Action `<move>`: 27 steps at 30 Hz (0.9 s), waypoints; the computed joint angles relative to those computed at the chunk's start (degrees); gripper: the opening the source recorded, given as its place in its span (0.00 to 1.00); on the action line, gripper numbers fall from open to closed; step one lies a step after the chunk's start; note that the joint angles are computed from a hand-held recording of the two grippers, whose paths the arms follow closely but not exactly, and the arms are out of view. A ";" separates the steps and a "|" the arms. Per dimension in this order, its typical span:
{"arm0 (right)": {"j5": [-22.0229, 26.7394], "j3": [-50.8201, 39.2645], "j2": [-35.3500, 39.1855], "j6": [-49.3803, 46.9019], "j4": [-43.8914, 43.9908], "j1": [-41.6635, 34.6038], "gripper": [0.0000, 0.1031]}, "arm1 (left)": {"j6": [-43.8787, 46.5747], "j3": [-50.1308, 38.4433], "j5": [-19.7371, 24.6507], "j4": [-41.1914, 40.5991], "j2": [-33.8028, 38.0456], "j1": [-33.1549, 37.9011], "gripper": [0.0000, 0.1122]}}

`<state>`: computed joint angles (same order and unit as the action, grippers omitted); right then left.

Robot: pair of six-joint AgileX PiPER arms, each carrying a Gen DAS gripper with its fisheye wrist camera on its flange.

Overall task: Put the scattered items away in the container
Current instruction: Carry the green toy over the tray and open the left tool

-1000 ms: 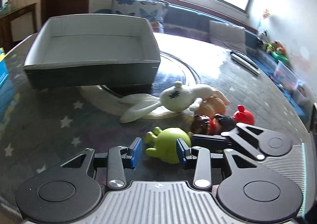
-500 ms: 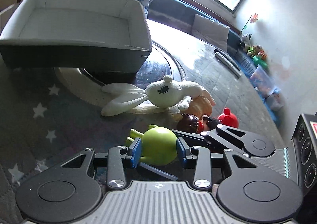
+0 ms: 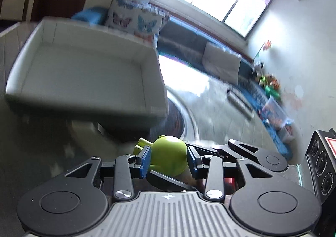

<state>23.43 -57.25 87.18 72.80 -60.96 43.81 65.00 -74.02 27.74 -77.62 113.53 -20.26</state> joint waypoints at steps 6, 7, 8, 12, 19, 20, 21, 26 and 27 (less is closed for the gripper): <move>-3.09 -11.67 6.02 -19.00 15.35 -8.33 0.57 | -10.14 -14.91 0.59 7.22 7.27 0.91 0.36; -3.24 -13.89 7.52 -23.32 19.45 -9.66 0.57 | -14.28 -18.84 1.19 10.59 9.54 1.08 0.36; -3.02 -16.19 9.16 -27.29 23.30 -10.79 0.57 | -17.93 -22.21 1.91 13.42 11.40 1.22 0.35; -1.29 -24.89 15.67 -43.03 39.81 -15.14 0.53 | -30.59 -35.02 4.44 23.92 18.90 1.70 0.34; 3.03 -32.99 23.65 -58.64 57.24 -19.61 0.46 | -44.52 -51.38 10.19 35.45 29.55 2.02 0.34; 2.60 -32.76 23.97 -59.01 57.61 -19.61 0.46 | -45.24 -51.93 10.07 36.35 30.04 1.88 0.34; 2.45 -32.67 24.00 -59.18 57.77 -19.63 0.46 | -45.24 -52.01 9.68 36.84 30.28 1.77 0.34; 2.57 -32.01 23.54 -56.85 54.75 -18.64 0.47 | -45.07 -50.91 9.15 35.92 30.13 1.60 0.34; 2.52 -31.71 23.34 -56.37 54.10 -18.51 0.47 | -44.74 -50.38 8.97 35.48 29.89 1.57 0.34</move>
<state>25.95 -88.96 110.52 16.43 -6.85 25.30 20.25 -124.40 36.71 -42.14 143.42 -18.69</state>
